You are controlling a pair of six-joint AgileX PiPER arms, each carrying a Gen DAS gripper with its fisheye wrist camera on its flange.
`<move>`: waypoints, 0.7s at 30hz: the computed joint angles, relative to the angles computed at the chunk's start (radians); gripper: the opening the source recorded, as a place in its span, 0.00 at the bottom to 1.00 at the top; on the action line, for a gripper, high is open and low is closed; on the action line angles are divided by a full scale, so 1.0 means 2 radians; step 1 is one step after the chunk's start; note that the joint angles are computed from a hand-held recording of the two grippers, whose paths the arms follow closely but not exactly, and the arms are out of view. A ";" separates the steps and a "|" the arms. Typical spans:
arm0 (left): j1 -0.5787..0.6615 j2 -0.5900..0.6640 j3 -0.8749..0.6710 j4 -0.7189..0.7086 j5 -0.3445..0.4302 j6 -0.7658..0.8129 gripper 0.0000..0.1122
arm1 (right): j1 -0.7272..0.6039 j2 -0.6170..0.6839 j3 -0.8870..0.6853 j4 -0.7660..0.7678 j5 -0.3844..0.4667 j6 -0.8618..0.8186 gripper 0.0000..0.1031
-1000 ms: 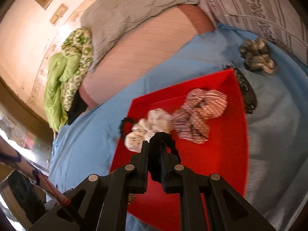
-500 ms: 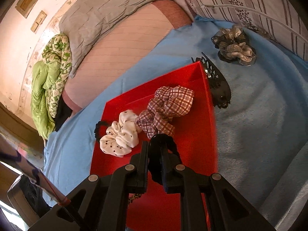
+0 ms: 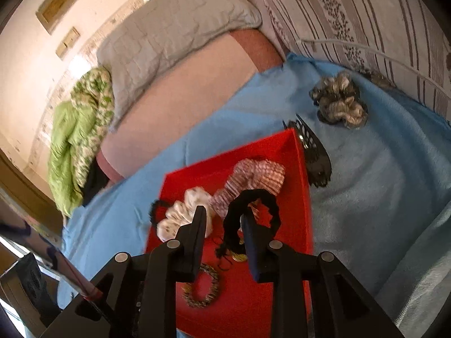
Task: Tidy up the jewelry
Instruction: 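Carry both hair ties over the red tray and open both tools to release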
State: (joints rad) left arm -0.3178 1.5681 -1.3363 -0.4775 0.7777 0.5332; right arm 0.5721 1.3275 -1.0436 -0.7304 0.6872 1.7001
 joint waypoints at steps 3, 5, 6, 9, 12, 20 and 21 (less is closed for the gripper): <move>0.025 -0.011 -0.007 -0.015 0.014 0.019 0.31 | 0.013 0.001 -0.008 -0.020 0.005 0.008 0.27; 0.047 -0.018 -0.009 -0.026 0.023 0.036 0.31 | 0.019 0.005 -0.016 -0.025 0.008 0.006 0.27; 0.057 -0.020 -0.011 -0.030 0.027 0.042 0.31 | 0.022 0.009 -0.020 -0.025 0.008 0.002 0.27; 0.093 -0.025 -0.016 -0.039 0.045 0.063 0.31 | 0.021 0.014 -0.026 -0.023 0.004 -0.004 0.27; 0.127 -0.029 -0.012 -0.051 0.055 0.087 0.31 | 0.014 0.015 -0.024 -0.014 -0.009 -0.009 0.27; 0.204 -0.036 0.027 -0.085 0.070 0.163 0.31 | -0.020 0.002 0.012 0.032 -0.079 -0.023 0.28; 0.208 -0.035 0.031 -0.087 0.068 0.169 0.31 | -0.022 0.003 0.013 0.036 -0.082 -0.024 0.29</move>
